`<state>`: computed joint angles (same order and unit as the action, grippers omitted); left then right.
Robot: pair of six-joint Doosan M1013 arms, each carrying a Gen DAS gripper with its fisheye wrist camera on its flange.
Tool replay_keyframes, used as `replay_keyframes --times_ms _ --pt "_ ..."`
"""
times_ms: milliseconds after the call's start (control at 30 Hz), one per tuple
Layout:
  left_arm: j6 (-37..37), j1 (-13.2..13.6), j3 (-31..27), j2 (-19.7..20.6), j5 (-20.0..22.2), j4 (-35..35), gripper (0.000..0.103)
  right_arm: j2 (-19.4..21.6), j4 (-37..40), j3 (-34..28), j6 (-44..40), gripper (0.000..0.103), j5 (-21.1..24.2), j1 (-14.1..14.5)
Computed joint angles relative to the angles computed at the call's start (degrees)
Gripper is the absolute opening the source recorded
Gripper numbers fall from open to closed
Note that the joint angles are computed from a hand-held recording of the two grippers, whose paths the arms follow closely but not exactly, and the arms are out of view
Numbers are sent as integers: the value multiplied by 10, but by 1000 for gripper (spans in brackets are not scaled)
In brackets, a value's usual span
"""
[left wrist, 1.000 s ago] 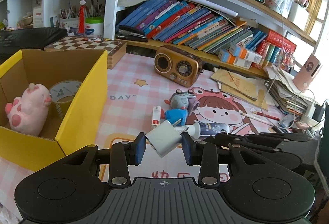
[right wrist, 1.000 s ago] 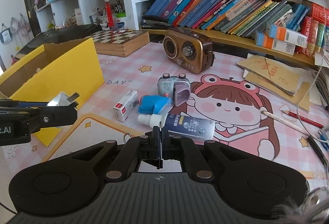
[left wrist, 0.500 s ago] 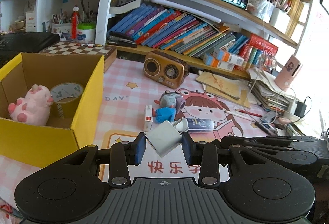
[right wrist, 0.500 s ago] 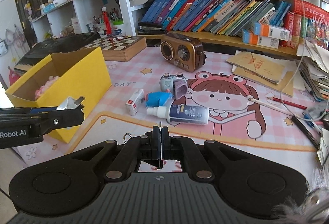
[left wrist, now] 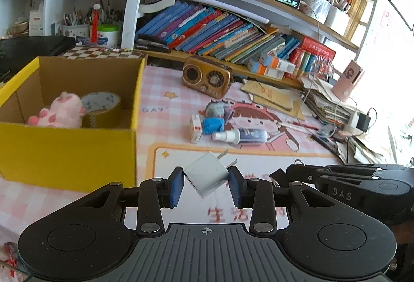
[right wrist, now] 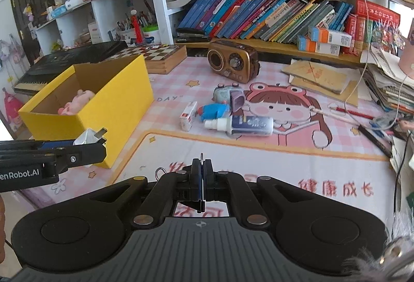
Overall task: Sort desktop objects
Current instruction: 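Lift the plug with the left tool while the right tool carries the clip toward the yellow box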
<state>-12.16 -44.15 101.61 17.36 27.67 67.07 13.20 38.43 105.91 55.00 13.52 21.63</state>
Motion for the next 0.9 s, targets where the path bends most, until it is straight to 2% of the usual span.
replay_keyframes --times_ms 133,533,700,900 --pt "-9 -2 28 -20 -8 6 36 -12 -67 12 84 2 -2 17" --pt "-51 -14 100 -76 -22 25 36 -46 -201 53 253 2 -11 72" --pt "-63 -17 125 -95 -28 18 36 -54 -208 65 271 2 -10 92" --pt "-85 -24 150 -117 -11 29 36 -57 -170 70 240 2 -9 110"
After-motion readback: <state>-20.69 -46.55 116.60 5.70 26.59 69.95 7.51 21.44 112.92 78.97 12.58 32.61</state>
